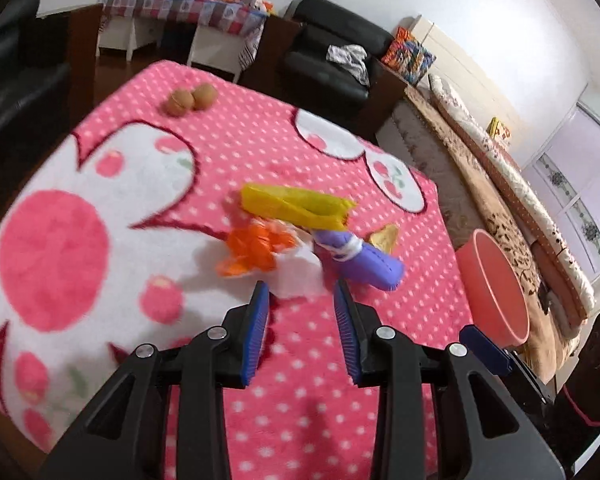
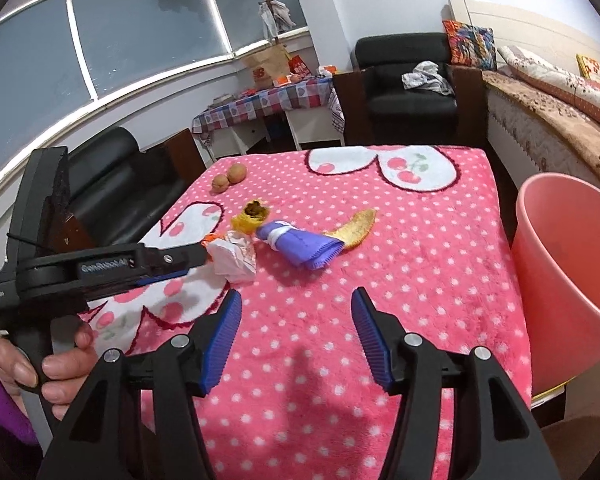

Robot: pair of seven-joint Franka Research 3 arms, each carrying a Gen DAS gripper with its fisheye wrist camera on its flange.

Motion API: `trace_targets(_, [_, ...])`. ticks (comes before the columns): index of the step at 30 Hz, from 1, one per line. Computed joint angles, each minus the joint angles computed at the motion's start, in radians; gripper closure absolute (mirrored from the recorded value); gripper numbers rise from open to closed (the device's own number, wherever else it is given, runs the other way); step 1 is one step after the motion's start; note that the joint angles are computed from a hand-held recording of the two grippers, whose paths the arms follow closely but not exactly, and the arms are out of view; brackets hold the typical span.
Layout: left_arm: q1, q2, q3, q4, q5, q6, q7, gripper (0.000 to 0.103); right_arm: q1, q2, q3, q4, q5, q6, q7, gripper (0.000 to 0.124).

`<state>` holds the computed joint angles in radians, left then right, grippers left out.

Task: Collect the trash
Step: 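Move both open tools back over the table toward the bag and purple cloth, then grasp the orange-and-white plastic bag with the left tool while the right tool grasps the purple cloth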

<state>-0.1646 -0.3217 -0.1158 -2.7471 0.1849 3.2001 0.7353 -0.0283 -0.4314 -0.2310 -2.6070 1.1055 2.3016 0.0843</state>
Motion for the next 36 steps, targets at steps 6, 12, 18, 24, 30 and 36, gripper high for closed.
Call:
trace_targets(6, [0.101, 0.086, -0.106, 0.071, 0.027, -0.034, -0.095, 0.069, -0.005, 0.031, 0.003, 0.018, -0.003, 0.005, 0.008, 0.067])
trace_targets(12, [0.327, 0.118, -0.300, 0.135, 0.218, -0.096, -0.298, 0.069, -0.008, 0.041, 0.009, 0.030, -0.011, 0.006, 0.014, 0.066])
trace_targets(18, [0.347, 0.091, -0.256, 0.103, 0.342, -0.077, -0.395, 0.069, 0.002, 0.049, 0.017, 0.042, -0.009, 0.015, 0.012, 0.065])
trace_targets(24, [0.243, 0.065, -0.135, 0.058, 0.313, -0.039, -0.309, 0.075, 0.028, 0.096, 0.040, 0.096, -0.025, -0.006, 0.023, 0.062])
trace_targets(30, [0.297, 0.029, -0.180, 0.024, 0.313, -0.004, -0.277, 0.077, 0.060, 0.163, 0.082, 0.161, -0.044, 0.032, 0.031, 0.062])
trace_targets(36, [0.200, 0.025, -0.091, -0.001, 0.231, 0.028, -0.180, 0.077, 0.090, 0.231, 0.125, 0.205, -0.091, 0.129, 0.032, 0.062])
